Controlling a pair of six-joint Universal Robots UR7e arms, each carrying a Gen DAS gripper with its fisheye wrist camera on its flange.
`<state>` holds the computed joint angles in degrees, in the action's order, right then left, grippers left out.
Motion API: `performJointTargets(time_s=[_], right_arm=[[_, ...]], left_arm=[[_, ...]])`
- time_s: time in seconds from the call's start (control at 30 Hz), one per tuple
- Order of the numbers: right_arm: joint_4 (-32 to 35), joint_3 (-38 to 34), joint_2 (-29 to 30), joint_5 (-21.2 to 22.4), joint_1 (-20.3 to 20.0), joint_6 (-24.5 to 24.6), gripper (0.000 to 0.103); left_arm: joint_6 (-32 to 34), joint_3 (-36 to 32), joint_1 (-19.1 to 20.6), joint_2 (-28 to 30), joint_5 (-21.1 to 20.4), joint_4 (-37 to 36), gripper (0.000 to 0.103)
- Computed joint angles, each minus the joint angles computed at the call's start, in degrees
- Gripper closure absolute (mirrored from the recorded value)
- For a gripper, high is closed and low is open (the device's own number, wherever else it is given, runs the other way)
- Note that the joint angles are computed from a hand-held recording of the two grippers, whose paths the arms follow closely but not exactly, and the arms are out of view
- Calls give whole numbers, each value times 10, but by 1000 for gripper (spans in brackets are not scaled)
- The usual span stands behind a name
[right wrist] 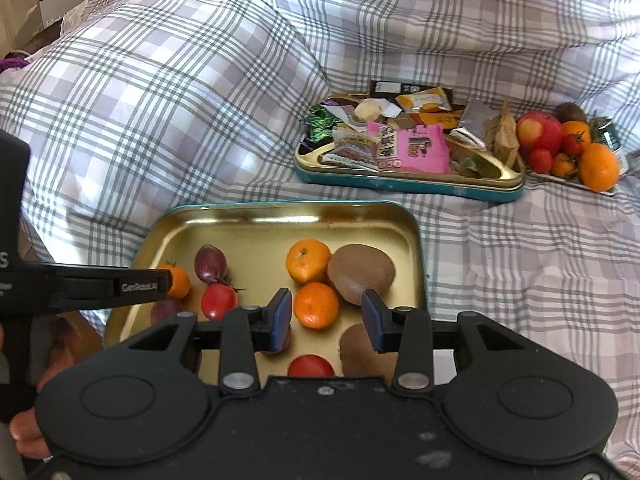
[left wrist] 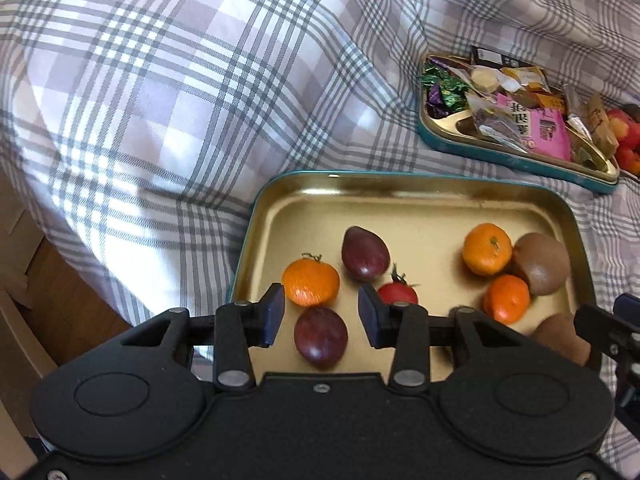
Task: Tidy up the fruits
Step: 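Open the left gripper releasing its tangerine while the right gripper drops its tangerine into the tray, then pull both tools back from the gold tray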
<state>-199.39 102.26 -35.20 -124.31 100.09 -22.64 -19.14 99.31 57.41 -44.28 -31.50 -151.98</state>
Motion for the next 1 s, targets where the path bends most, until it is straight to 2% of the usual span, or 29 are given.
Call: performJointTargets(time_s=[0.53,1.0], right_arm=[[-91,85,-19,-3,7,-14,61],[-168,153,-36,-5,1,-23,61]], left_arm=[[-57,112,-54,-45,18,-47,54],[-104,183,-95,-67,23,-68,54]])
